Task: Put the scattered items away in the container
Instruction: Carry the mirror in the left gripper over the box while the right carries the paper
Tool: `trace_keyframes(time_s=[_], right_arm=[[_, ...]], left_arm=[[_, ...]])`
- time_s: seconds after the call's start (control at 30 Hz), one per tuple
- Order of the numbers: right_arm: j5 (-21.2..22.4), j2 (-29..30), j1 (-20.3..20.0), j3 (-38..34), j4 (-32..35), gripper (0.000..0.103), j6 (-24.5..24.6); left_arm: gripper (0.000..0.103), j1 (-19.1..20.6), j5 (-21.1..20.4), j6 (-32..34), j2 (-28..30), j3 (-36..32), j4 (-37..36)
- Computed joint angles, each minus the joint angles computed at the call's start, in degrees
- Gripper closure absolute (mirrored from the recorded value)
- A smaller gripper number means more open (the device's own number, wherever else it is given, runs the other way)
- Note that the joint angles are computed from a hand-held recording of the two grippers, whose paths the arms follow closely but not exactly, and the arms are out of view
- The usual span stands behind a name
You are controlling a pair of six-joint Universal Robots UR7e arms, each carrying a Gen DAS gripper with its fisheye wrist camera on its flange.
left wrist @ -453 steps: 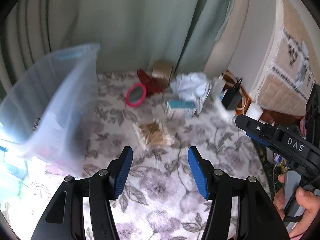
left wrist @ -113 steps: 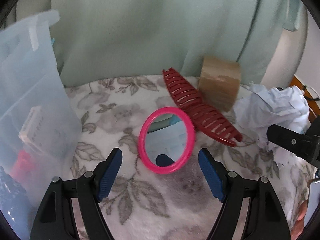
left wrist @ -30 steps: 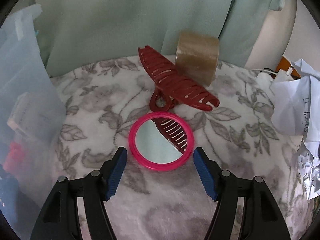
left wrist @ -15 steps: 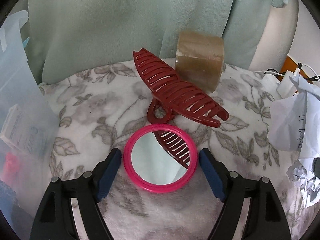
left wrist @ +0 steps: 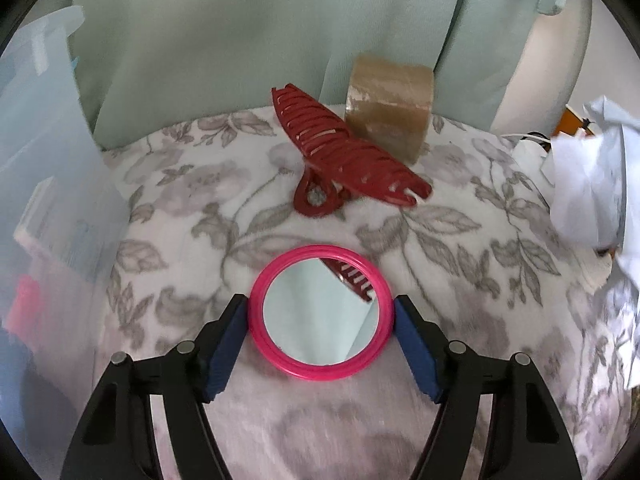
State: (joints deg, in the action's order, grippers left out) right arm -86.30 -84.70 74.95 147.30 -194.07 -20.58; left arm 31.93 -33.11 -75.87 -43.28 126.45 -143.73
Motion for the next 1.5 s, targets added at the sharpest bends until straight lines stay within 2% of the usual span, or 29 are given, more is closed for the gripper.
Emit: trace_keyframes(time_s=[0.27, 0.33, 0.4, 0.43, 0.47, 0.5, 0.53, 0.67, 0.77, 0.83, 0.93, 1.03, 1.17, 1.4, 1.5], right_arm=[[-0.06, -3.74, 2.35, 1.11, 0.98, 0.036, -0.05], [-0.14, -4.89, 3.13, 1.44, 1.15, 0.036, 0.04], [-0.25, -6.1, 3.99, 1.79, 1.37, 0.036, 0.08], [0.43, -7.73, 3.72, 2.14, 2.47, 0.036, -0.55], [-0.5, -11.76, 4.88, 4.88, 3.76, 0.036, 0.05], [-0.1, -16.64, 4.84, 5.52, 7.44, 0.036, -0.25], [0.21, -19.11, 4.89, 4.73, 10.45, 0.036, -0.6], [0.67, -22.76, 6.35, 5.65, 11.5, 0.036, -1.31], [-2.4, -27.39, 12.28, 7.39, 12.77, 0.036, 1.12], [-3.56, -29.76, 14.81, 7.58, 14.07, 0.036, 1.77], [-5.75, -31.14, 19.23, 7.17, 14.51, 0.036, 3.02], [-5.88, -28.91, 20.75, 6.17, 12.38, 0.036, 2.66], [-7.69, -28.3, 25.19, 5.52, 11.91, 0.036, 3.56], [-11.62, -26.86, 32.68, 4.85, 11.8, 0.036, 5.15], [-12.92, -25.33, 35.13, 4.58, 11.3, 0.036, 5.46]], left_arm=[[0.029, -5.76, -2.31, -8.32, -1.77, 2.78, 2.46], [0.029, -5.65, -1.16, -6.99, -4.86, 2.94, 3.99], [0.029, -7.58, -0.6, -8.77, -7.51, 3.99, 6.53], [0.029, -7.96, -0.02, -8.86, -7.8, 3.57, 7.08], [0.029, -8.94, 0.5, -9.88, -8.55, 3.4, 8.66], [0.029, -9.6, 1.04, -10.39, -9.35, 3.22, 10.02], [0.029, -10.12, 1.6, -10.69, -10.09, 3.01, 11.24], [0.029, -12.71, 4.22, -12.25, -12.95, 1.9, 16.77], [0.029, -15.23, 6.2, -14.28, -15.6, 1.83, 20.71], [0.029, -17.15, 7.8, -15.98, -17.53, 2.15, 22.97], [0.029, -20.47, 9.53, -22.09, -20.58, 1.57, 31.56], [0.029, -23.91, 10.41, -29.85, -23.08, 0.3, 42.17], [0.029, -28.04, 10.62, -40.57, -24.85, -1.64, 55.72], [0.029, -33.95, 7.76, -57.87, -26.16, -3.83, 73.49], [0.029, -36.05, 5.79, -64.24, -26.98, -3.73, 78.19]])
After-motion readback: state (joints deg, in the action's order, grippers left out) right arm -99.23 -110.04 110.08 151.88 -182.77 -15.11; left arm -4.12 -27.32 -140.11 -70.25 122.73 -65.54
